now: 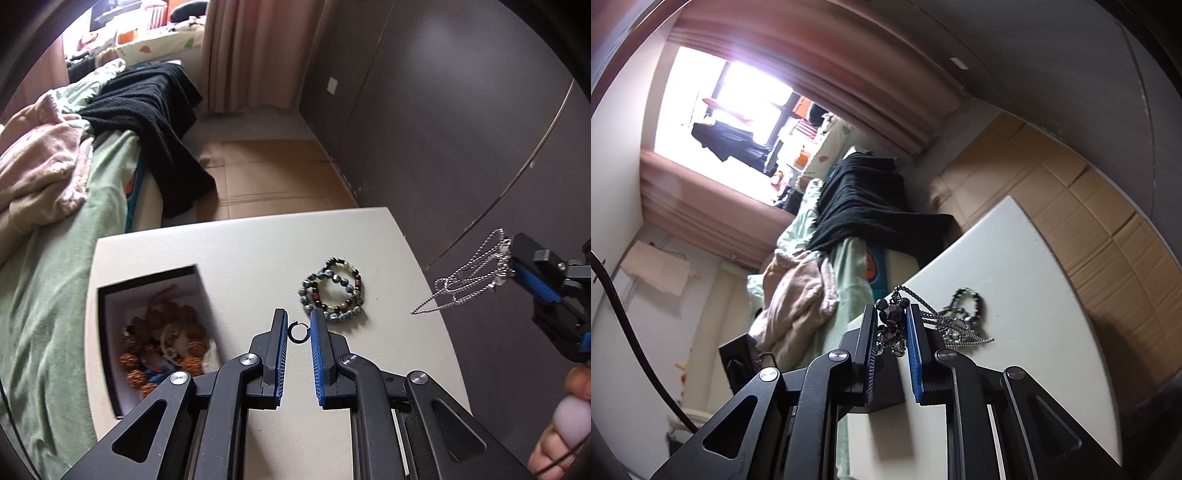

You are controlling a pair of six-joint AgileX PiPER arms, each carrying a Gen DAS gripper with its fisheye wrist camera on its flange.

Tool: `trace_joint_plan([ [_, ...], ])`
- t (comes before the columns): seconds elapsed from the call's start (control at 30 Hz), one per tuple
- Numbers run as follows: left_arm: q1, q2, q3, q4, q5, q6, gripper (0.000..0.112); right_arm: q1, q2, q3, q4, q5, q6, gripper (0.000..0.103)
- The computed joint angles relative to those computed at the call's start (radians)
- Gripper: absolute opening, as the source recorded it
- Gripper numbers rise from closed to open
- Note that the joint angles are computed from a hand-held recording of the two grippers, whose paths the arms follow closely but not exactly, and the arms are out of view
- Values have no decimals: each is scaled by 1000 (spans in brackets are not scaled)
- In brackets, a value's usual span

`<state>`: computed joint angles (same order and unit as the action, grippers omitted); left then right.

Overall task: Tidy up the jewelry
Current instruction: 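Drop the silver ring into the box with the left tool while the right tool lowers the chain in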

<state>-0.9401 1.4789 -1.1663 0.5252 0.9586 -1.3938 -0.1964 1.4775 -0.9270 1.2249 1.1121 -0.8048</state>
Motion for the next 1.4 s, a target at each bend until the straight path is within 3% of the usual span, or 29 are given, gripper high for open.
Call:
trace_joint_plan([
  [0.33, 4, -284, 217, 78, 26, -102, 13, 200, -75, 53, 50, -126, -10, 16],
  [0.5, 60, -383, 324, 58, -72, -93, 14, 319, -98, 58, 83, -207, -4, 16],
  [0.57, 86, -390, 329, 10, -64, -45, 19, 380, -107, 63, 91, -251, 7, 17],
  [0.63, 117, -415, 351, -19, -66, -21, 41, 427, -112, 66, 100, -282, 10, 16],
  [0.73, 95, -486, 387, 30, -33, -103, 63, 501, -125, 78, 116, -335, 13, 16],
  [0.9, 100, -585, 415, 47, 28, -122, 66, 611, -124, 71, 108, -414, 29, 17],
  [1.2, 218, -679, 451, -10, 17, -62, 66, 716, -41, 29, 192, -479, -39, 17],
  [1.27, 229, -680, 453, -16, 8, -58, 66, 740, 2, -20, 84, -503, 69, 25],
  [1.3, 232, -676, 452, -20, 4, -54, 66, 749, 22, -49, -10, -504, 161, 48],
  [1.33, 238, -671, 451, -24, -3, -48, 66, 754, 37, -65, -64, -504, 217, 61],
  [1.4, 235, -657, 446, -23, -13, -49, 66, 738, 23, -34, -58, -532, 218, 62],
])
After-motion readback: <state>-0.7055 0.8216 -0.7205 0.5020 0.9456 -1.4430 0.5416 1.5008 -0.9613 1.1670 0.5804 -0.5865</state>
